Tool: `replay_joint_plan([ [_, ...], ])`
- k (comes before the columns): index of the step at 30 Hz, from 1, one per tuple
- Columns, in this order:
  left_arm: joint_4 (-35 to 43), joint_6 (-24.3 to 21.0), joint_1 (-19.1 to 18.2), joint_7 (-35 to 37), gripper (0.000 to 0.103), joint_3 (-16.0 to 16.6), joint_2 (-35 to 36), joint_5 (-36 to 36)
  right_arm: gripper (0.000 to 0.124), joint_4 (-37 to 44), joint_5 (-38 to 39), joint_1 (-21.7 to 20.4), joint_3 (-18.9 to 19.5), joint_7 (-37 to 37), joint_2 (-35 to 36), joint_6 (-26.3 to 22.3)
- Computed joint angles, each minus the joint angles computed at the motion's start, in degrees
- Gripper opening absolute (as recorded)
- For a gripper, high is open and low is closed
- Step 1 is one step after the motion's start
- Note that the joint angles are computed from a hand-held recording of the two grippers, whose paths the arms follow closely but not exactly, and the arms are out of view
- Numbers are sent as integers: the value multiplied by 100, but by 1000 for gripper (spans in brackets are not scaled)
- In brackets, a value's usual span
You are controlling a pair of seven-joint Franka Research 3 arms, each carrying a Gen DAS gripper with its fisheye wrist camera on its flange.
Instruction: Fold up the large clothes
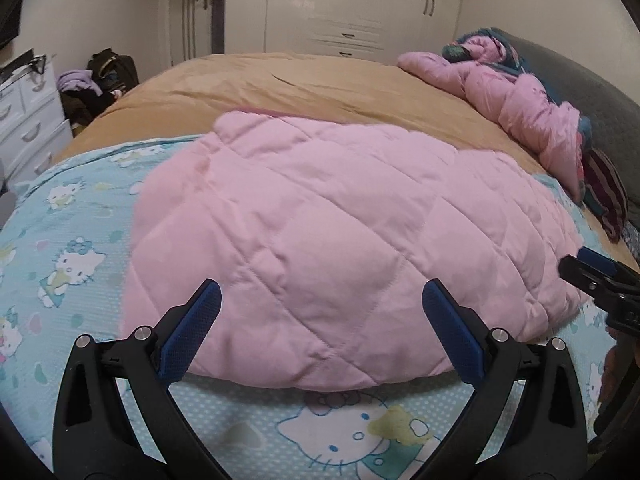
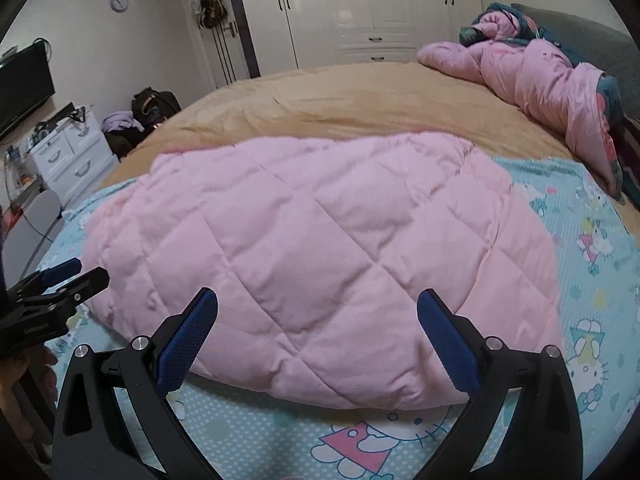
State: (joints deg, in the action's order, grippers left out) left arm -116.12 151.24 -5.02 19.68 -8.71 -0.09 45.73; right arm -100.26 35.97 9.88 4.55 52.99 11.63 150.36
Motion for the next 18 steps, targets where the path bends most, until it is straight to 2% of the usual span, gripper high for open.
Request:
replay_joint_plan([
  [9,-395,-8,275,-692,95,26,-477,428,99,4,424,-101,-26,-287,-144,73],
  [18,-713,-193,567,-944,95,8,-784,552,99,178,551,-308,-143,70,80,186],
])
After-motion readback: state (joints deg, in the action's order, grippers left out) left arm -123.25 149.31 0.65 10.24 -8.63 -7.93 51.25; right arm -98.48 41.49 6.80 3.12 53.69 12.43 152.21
